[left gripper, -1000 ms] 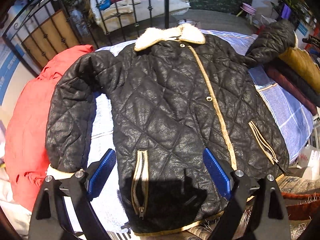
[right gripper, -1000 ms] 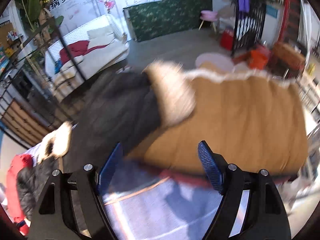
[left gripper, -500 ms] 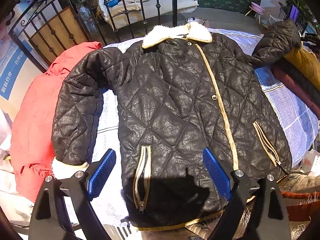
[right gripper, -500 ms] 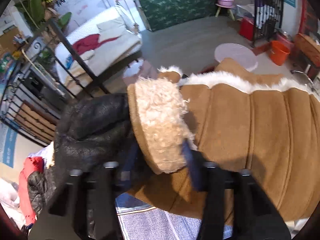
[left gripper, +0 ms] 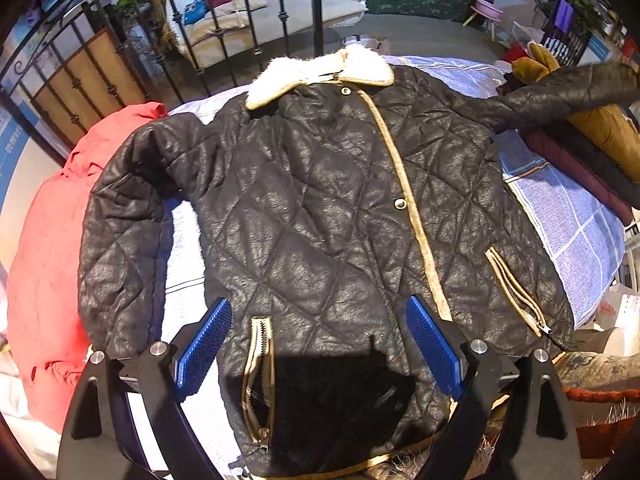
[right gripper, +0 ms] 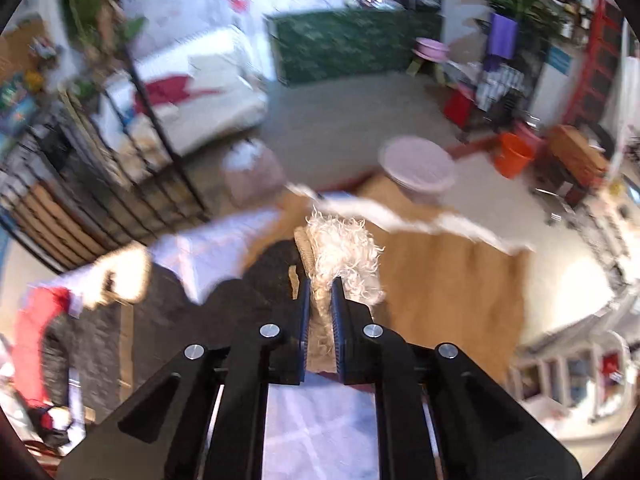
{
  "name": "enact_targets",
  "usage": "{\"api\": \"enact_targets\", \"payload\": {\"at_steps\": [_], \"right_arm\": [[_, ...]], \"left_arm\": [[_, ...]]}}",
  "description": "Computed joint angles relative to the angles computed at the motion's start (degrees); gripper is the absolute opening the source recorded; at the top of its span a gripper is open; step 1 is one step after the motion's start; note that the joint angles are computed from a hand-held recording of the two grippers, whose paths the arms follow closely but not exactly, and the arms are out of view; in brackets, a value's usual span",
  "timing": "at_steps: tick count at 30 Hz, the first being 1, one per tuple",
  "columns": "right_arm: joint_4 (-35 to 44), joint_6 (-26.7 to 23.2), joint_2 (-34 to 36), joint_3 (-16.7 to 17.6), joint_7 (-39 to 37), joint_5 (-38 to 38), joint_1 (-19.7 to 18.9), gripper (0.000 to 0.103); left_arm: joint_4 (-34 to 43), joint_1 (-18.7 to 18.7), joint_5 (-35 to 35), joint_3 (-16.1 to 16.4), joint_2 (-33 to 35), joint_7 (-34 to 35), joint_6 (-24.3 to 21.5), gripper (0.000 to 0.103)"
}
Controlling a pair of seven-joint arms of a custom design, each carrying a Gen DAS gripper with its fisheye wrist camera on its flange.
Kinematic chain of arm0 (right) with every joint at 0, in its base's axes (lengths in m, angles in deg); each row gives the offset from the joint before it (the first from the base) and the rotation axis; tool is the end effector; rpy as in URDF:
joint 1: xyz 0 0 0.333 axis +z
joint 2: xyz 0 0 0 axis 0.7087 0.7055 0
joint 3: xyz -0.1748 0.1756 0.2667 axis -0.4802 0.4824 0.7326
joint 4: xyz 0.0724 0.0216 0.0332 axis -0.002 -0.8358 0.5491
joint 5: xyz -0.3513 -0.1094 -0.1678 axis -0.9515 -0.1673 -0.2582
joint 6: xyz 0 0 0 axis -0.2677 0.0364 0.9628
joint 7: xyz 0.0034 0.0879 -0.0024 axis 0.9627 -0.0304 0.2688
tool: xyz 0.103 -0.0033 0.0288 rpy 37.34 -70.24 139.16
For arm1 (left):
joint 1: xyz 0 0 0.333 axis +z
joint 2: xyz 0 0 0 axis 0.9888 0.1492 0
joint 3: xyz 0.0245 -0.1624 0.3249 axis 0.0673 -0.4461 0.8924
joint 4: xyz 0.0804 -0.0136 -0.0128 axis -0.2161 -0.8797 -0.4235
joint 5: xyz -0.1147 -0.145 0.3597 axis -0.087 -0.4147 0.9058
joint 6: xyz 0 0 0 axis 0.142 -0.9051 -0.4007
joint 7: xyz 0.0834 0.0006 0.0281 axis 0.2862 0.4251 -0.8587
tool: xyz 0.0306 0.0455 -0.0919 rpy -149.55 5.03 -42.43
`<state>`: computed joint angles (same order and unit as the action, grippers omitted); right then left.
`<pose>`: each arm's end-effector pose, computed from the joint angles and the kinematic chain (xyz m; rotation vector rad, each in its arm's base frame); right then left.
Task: Fold large clothes
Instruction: 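Grasp the fleece cuff of the sleeve with the right tool and lift it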
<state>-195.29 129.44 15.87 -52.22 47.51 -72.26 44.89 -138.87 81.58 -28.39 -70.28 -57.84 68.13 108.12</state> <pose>0.4314 0.0023 0.7342 -1.3104 2.3901 -0.5867 0.4076 -0.0095 0.6409 -1.5543 2.4038 -0.4323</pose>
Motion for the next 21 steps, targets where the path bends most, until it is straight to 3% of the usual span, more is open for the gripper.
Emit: {"api": "enact_targets", "payload": {"at_steps": [3,6,8,9,10,11,13,17,21], "right_arm": [[-6.6,3.1,-0.6,-1.1,4.1,0.7,-1.8,0.013],[-12.8,8.6,-1.9,-2.8,9.1,5.0,-2.7,0.024],[-15.3,12.2,-3.1,-2.8,11.4,6.2,-3.3,0.041],[-15.7,13.0,-3.2,-2.5,11.4,6.1,-3.4,0.059],[-15.4,11.9,-3.2,-1.9,11.3,4.9,-3.9,0.076],[-14.8,10.0,-3.0,-1.0,11.5,3.4,-4.4,0.080],[-14.3,7.5,-3.4,-0.2,12.6,1.2,-5.1,0.081],[-20.3,12.9,-10.0,-0.2,19.0,3.2,-5.5,0.083],[-29.2,20.3,-15.1,-1.3,24.6,10.2,-4.5,0.083]], "left_arm": [[0.3,-0.4,-0.3,0.1,0.5,1.0,-0.1,0.087],[0.6,-0.6,-0.1,0.0,0.5,1.8,0.1,0.087],[0.6,-0.5,0.1,0.0,0.4,2.1,0.4,0.087],[0.6,-0.4,0.0,0.1,0.4,2.1,0.3,0.087],[0.6,-0.2,0.1,0.2,0.4,1.9,0.3,0.087],[0.6,0.0,0.1,0.2,0.4,1.7,0.2,0.087],[0.6,0.5,0.4,0.2,0.4,1.0,-0.1,0.087],[0.4,1.3,0.5,0.5,0.2,-0.4,0.2,0.087],[0.6,1.8,0.7,0.5,0.6,-1.8,0.0,0.087]]}}
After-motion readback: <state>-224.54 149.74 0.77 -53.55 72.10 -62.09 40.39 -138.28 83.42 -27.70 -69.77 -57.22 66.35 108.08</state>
